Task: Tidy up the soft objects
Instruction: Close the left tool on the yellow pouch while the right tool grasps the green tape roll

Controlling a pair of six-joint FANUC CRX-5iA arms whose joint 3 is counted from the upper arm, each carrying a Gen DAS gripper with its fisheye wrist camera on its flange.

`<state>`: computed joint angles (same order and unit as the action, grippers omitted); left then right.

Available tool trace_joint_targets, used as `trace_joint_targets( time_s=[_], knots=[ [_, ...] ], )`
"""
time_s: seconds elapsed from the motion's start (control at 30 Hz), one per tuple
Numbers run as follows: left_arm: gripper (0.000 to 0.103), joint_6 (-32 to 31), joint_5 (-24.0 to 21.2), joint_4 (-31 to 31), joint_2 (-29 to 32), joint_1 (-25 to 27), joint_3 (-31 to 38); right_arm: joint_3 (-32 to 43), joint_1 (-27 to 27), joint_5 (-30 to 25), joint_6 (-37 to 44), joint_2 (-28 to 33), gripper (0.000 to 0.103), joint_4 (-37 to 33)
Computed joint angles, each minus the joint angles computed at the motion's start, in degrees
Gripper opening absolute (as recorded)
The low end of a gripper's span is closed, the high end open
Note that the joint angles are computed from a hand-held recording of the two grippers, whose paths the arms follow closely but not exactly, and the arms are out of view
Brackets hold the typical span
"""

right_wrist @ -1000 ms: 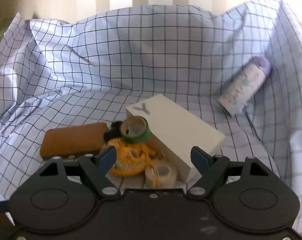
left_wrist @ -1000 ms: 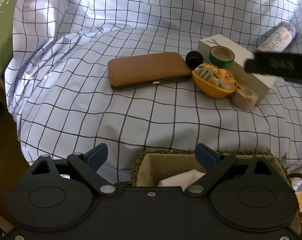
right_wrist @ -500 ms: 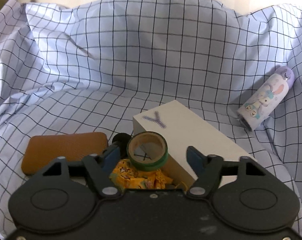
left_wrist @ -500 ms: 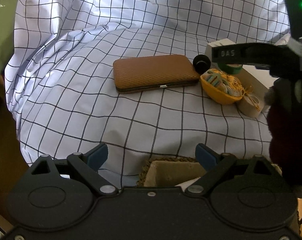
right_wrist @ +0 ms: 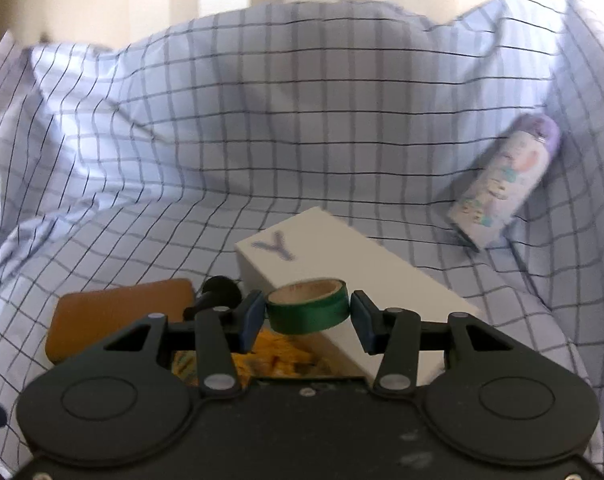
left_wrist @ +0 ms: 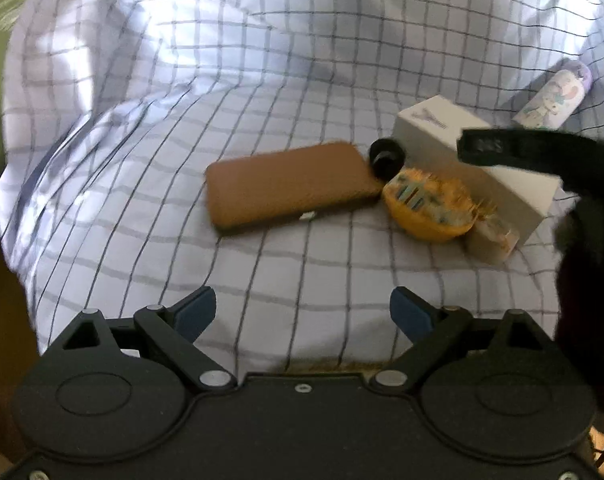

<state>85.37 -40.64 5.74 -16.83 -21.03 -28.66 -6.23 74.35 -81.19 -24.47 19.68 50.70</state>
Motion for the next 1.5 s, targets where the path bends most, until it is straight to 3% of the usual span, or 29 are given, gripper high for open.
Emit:
trace_joint_targets(
  time_s=[0.13,0.3,0.5,0.73,0.9,0.93,1.0,1.03,1.07,1.37,1.5],
  knots=[
    [0.091,-3.2,0.6,3.8,3.1,-0.5,1.8,-1.8,1.2,-1.9,-1.7,-1.9,0.046,-0.9],
    [0.091,-3.3,2.2,2.4,6.3,-3.2,4.7,-2.1,1.6,-5.3,0.3,-1.6,0.046,-2.6],
    [0.091,-1.2,2.6,-0.2,10.6,-5.8,8.5,-5.5,1.2,-2.5,-2.2,-4.2,0.046,-3.7],
    [0.091,0.6,2.6,-2.9,14.5,-8.4,12.0,-8.9,1.0,-0.4,-4.2,-5.9,0.065,-1.4],
    [0.091,-0.8,3.2,-0.5,16.6,-8.5,12.9,-9.9,0.4,0.7,-3.1,-6.2,0.064,0.5],
    [0.089,-1.8,3.4,0.7,16.8,-8.3,12.7,-10.0,0.3,0.9,-3.0,-6.4,0.064,0.6],
    [0.073,-4.7,3.9,4.3,16.9,-7.6,11.7,-10.4,0.1,1.7,-3.1,-6.9,0.064,0.6],
    [0.059,-8.5,4.1,8.7,16.8,-6.7,10.4,-10.5,0.1,1.9,-3.1,-7.0,0.064,0.6],
    [0.057,-10.9,4.1,12.2,16.6,-6.2,9.3,-10.5,0.0,2.0,-3.2,-7.0,0.064,0.5],
    [0.053,-9.3,1.7,13.5,12.3,-3.2,6.0,-8.6,0.1,1.7,-0.9,-5.5,0.064,-1.6],
    [0.053,-5.3,-1.3,10.3,10.0,-1.1,5.8,-7.7,0.0,0.9,-0.1,-4.5,0.068,-1.8]
  ],
)
